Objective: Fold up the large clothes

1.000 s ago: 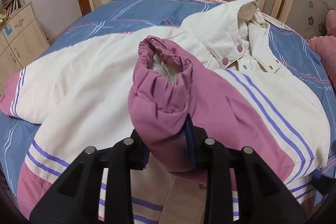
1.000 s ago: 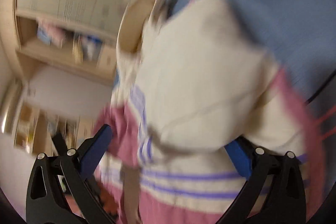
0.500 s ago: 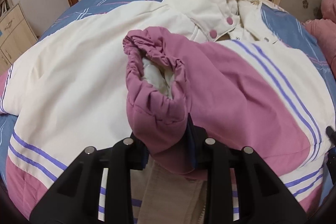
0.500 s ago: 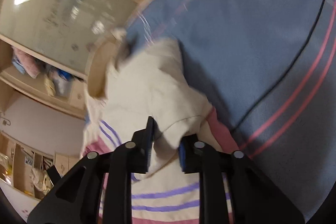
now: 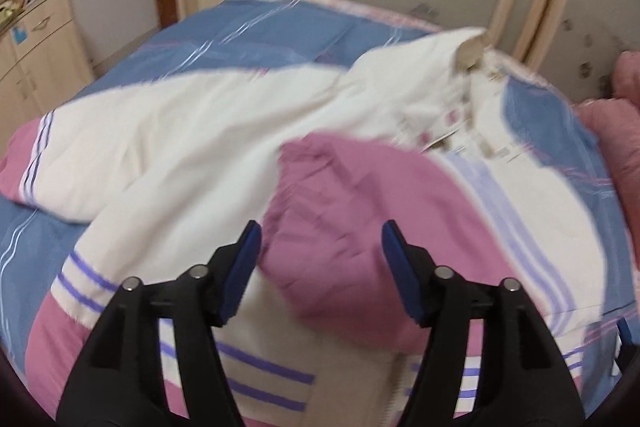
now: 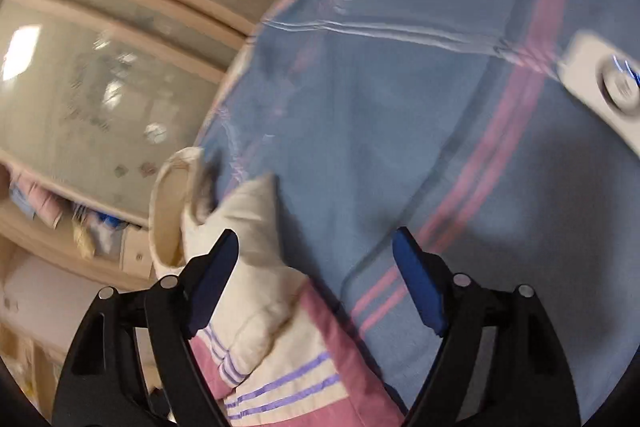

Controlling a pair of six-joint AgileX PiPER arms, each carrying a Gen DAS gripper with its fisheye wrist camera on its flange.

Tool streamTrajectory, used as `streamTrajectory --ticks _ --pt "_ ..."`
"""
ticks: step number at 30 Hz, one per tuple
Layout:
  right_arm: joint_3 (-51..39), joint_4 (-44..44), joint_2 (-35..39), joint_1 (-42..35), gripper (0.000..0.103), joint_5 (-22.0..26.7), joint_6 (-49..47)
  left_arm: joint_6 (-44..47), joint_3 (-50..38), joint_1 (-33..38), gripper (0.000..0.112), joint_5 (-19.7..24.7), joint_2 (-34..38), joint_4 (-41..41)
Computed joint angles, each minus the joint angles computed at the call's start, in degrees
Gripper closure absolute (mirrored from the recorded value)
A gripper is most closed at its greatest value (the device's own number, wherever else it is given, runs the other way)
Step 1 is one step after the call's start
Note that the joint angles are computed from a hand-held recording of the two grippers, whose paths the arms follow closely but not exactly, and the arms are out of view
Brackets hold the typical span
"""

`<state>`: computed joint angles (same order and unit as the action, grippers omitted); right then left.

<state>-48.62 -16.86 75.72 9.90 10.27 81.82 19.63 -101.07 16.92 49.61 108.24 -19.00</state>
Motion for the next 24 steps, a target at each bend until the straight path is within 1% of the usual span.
streamTrajectory --ticks 1,2,3,4,5,6,7,8,9,11,12,13,14,16,17,19,21,22,23,24 --pt "-0.8 3.5 1.3 0.8 0.023 -3.0 -5.7 -0.3 -0.8 -0.5 0.037 0.0 0.1 0.5" --pt "-2.1 6.8 3.0 2.2 0.023 -4.7 -11.5 -1.0 -1.6 -1.3 0.036 -0.4 0.2 1.9" --pt "-4.8 9.4 5.3 4.2 0.023 -4.3 -17.2 -1.6 -2.6 -1.7 0.036 -0.2 0.7 2.7" --pt "-6.6 11.9 6.5 5.5 0.023 -2.9 -22.8 -2.7 -4.1 -2.2 0.036 0.5 1.6 4.2" --pt "-10.3 12.1 9.2 7.8 0.023 0.0 -27.4 -4.0 -5.5 -2.7 0.036 1.4 2.6 5.8" --pt "-14.4 9.9 11.7 9.9 0.023 4.1 -29.8 -5.5 -6.9 -2.9 0.036 2.5 3.7 7.6" --pt "-18.6 5.5 14.5 13.2 0.023 8.8 -29.8 -6.4 -8.4 -2.6 0.034 3.8 5.2 8.3" --pt "-20.6 -0.1 15.6 15.7 0.023 12.6 -27.6 -6.4 -9.4 -2.0 0.027 4.7 6.3 7.6" --pt "-23.5 -5.8 17.7 18.5 0.023 16.5 -24.7 -6.0 -9.8 -1.5 0.025 5.0 7.0 6.8" --pt "-29.6 -14.0 22.7 24.0 0.023 25.1 -22.6 -4.9 -11.5 -1.2 0.025 6.1 9.2 5.9" --pt "-30.7 -15.7 24.0 25.5 0.023 27.4 -22.4 -4.5 -12.1 -1.4 0.027 6.6 10.1 6.2" --pt "-31.0 -17.0 24.7 26.5 0.023 29.2 -22.3 -4.1 -13.3 -1.6 0.047 7.5 11.4 6.1" --pt "-32.3 -18.6 26.3 27.5 0.023 31.7 -21.8 -4.8 -14.5 -2.0 0.064 8.6 12.6 7.0" --pt "-32.5 -18.5 27.4 27.5 0.023 32.7 -21.7 -5.5 -14.8 -2.2 0.075 8.2 13.1 7.5" --pt "-33.4 -17.4 28.3 26.7 0.023 32.5 -22.7 -5.6 -14.8 -2.2 0.078 7.8 13.0 7.5" --pt "-32.5 -15.8 27.9 25.6 0.023 31.3 -23.4 -4.9 -13.3 -2.0 0.081 5.3 11.7 5.7" --pt "-32.7 -16.9 28.0 25.9 0.024 31.5 -21.9 -0.8 -8.8 -0.9 0.082 0.1 7.8 -0.1" --pt "-32.2 -18.5 27.5 26.1 0.023 31.5 -20.2 0.4 -6.2 -1.2 0.082 -3.2 5.5 -1.1" --pt "-32.1 -19.5 27.2 26.3 0.023 31.6 -19.0 -0.3 -5.6 -1.7 0.081 -4.4 4.8 0.2" --pt "-32.7 -19.9 27.3 26.5 0.023 31.8 -18.5 -3.0 -7.2 -2.6 0.081 -3.4 5.8 3.8"
